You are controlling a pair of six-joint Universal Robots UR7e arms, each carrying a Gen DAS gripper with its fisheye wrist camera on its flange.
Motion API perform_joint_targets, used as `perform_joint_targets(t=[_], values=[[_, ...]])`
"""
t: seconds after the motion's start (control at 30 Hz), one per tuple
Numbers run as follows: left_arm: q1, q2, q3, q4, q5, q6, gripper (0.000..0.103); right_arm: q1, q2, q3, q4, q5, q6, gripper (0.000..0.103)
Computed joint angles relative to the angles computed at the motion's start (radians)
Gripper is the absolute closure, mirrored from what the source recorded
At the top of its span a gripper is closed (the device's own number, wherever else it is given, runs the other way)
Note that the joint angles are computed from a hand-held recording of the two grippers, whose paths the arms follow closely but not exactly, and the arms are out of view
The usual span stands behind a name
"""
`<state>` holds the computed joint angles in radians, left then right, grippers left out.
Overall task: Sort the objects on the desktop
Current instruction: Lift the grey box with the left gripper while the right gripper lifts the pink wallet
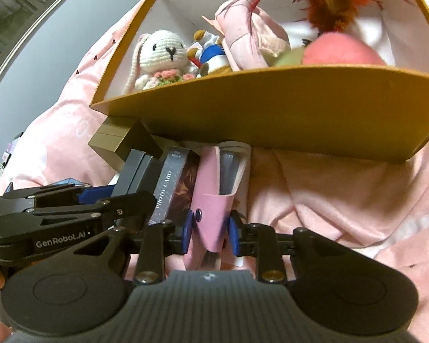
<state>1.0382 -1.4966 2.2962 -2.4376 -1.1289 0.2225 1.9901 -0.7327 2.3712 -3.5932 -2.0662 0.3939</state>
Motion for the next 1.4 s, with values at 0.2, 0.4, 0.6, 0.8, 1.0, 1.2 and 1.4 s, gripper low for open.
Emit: perform_joint_targets(t=[0.2,0.4,0.6,0.8,1.0,1.2,1.4], values=[[0.009,-0.006,0.006,-0.009,-0.008,0.006,0.06,0.004,0.0,0.003,-0.002,-0.002,-0.008,0.076],[0.0,-0.024,0.031,-0.025,0.003,0.028,0.062,0.046,-0.01,0.009,-0.017,-0.056,-0.012,0.078],[-0.016,-0.055,0.046,-0.048,-0.005,0.03,0.062,0.086,-0.031,0.016,-0.011,-0.119,-0.005,0.079],[-0.048,-0.101,0.048,-0.039,-0.013,0.029,0.062,0.128,-0.061,0.019,-0.017,-0.172,-0.023,0.079],[-0.083,-0.143,0.048,-0.038,-0.032,0.026,0.062,0.163,-0.09,0.017,-0.014,-0.194,-0.035,0.079],[-0.105,-0.162,0.038,-0.044,-0.043,0.01,0.062,0.21,-0.113,0.008,-0.013,-0.219,-0.066,0.08],[-0.133,-0.178,0.024,-0.056,-0.073,0.01,0.062,0.238,-0.148,-0.01,-0.02,-0.217,-0.123,0.08]])
